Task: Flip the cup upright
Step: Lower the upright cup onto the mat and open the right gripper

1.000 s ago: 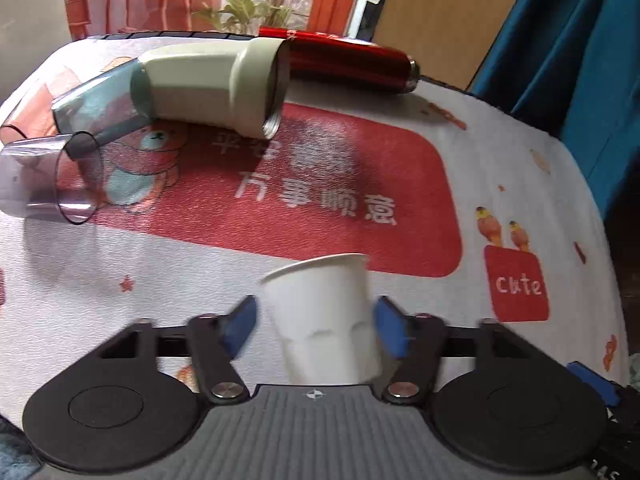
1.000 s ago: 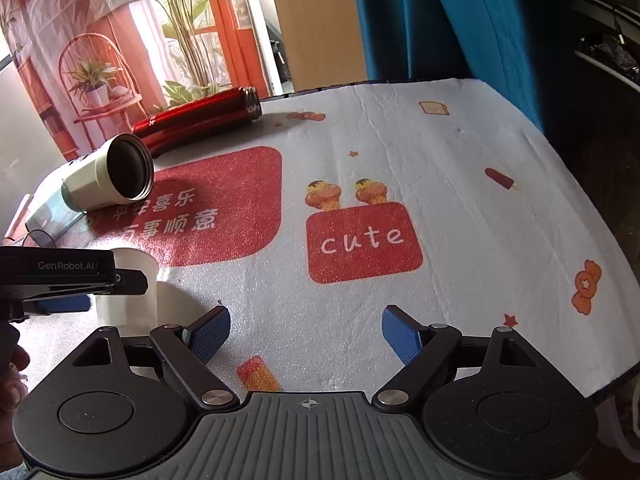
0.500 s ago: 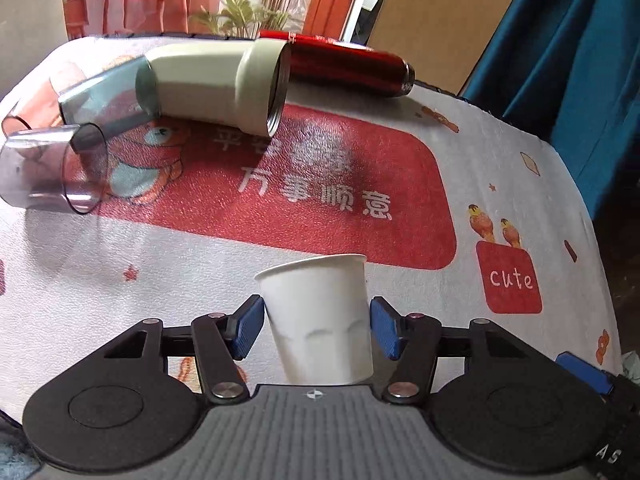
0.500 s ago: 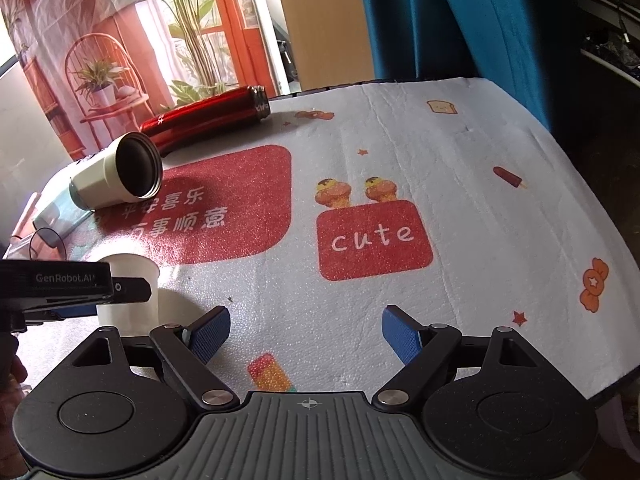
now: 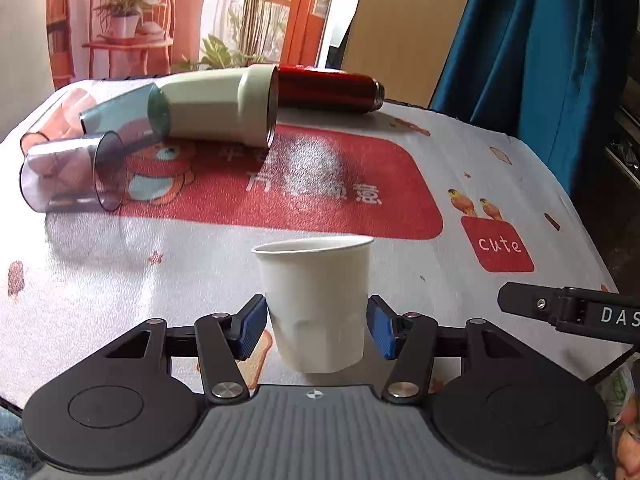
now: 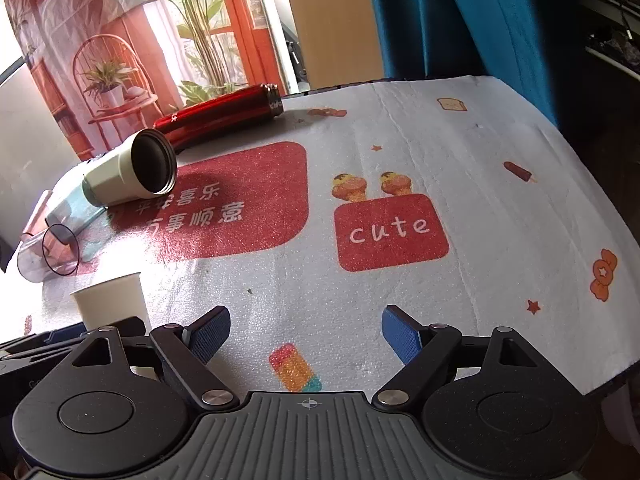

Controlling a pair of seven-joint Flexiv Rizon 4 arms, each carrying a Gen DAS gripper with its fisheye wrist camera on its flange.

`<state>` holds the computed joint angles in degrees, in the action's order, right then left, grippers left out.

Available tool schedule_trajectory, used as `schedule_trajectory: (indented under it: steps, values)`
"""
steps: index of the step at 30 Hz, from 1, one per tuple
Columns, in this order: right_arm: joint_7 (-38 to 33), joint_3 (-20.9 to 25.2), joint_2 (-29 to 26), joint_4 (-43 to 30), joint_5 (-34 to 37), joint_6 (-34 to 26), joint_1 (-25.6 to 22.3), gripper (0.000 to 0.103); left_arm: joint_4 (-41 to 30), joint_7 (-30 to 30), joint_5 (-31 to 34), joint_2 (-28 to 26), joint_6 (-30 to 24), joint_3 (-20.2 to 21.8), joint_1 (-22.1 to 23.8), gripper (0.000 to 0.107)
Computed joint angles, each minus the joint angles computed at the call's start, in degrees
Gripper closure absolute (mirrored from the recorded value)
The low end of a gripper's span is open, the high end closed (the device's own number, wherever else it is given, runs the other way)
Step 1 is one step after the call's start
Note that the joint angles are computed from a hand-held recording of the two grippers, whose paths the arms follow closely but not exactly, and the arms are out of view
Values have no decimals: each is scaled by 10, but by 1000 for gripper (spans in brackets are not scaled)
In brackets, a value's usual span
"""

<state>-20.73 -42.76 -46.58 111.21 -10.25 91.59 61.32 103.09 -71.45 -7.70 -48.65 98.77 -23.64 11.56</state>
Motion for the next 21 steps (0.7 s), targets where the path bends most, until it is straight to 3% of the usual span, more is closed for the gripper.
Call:
schedule_trajectory:
  steps: [9,11,16,21]
  values:
    - [-3,-4,1,3,5,6,6,22,19,12,-33,26,-62,8,0,50]
    - [-5,-2,1,2,7,7,5,22,25,23,-39,27,-66,-8,13,50]
    - [-10,5,3,-2,6,5,3,22,38,58,-46,29,-69,-39,35,24]
    - [-8,2,4,-3,4,1,10,22,56,76,-40,44,-51,-43,43,15]
